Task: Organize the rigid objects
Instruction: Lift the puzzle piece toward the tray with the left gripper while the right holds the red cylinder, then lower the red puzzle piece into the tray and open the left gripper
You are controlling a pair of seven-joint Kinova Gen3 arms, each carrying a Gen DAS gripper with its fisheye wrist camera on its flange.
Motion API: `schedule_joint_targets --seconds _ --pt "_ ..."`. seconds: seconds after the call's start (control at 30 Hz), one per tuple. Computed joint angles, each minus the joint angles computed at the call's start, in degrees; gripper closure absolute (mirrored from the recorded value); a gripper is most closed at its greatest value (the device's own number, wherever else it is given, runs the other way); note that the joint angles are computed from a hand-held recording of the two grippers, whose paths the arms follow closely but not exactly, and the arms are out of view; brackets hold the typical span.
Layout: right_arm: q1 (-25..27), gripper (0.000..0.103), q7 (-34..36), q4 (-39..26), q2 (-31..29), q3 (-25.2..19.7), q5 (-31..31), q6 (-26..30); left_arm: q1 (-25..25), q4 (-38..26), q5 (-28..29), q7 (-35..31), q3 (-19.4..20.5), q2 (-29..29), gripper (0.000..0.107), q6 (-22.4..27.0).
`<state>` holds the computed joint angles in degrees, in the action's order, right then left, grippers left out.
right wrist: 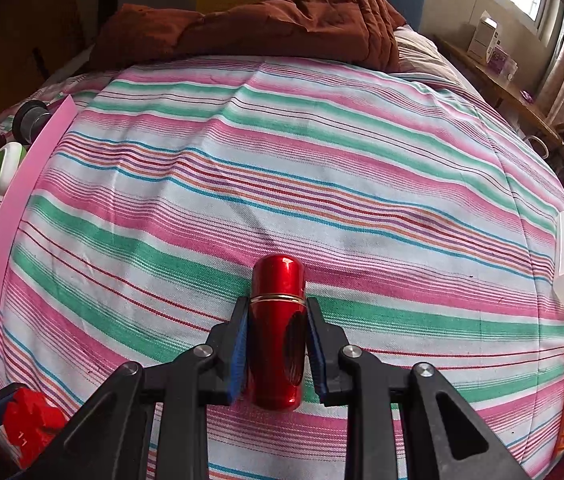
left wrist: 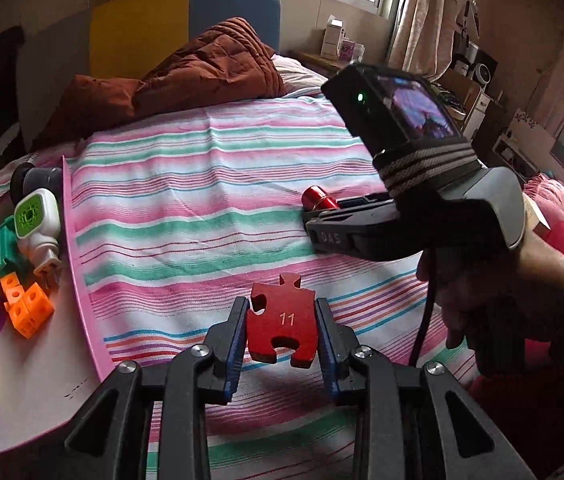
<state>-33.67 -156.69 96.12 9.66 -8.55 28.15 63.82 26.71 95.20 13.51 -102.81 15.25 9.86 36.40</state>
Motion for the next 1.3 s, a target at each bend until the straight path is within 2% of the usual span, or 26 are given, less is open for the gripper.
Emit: schedule_joint_targets --seconds 0.33,0.77,0.93,1.1,1.3 --pt "-1.5 0.077 -1.5 0.6 0.5 -0.4 2.3 0.9 -2.8 0.2 4.6 -2.8 -0.8 -4.3 0.075 2.0" --pt "-2.9 0.077 -2.4 0.1 1.6 -0.2 3.8 1.5 -7.3 2.1 11.4 -7.0 -3.2 -6.8 0.075 2.6" --pt "-3.3 0.077 -2.6 -0.1 1.9 -0.1 4.2 1.9 -11.1 3.0 15.4 -8.9 -6.0 -8.2 0.075 4.2" --pt "-3.5 0.077 -2.4 -0.6 2.1 -0.1 4.3 2.6 -16.5 3.6 16.7 -7.0 -9.7 -8.1 0.075 6.8" --pt "-3.8 0.077 -2.1 -1.2 2.4 0.0 4.2 3.4 -21.2 4.4 16.9 -4.0 -11.1 -6.2 0.075 9.4"
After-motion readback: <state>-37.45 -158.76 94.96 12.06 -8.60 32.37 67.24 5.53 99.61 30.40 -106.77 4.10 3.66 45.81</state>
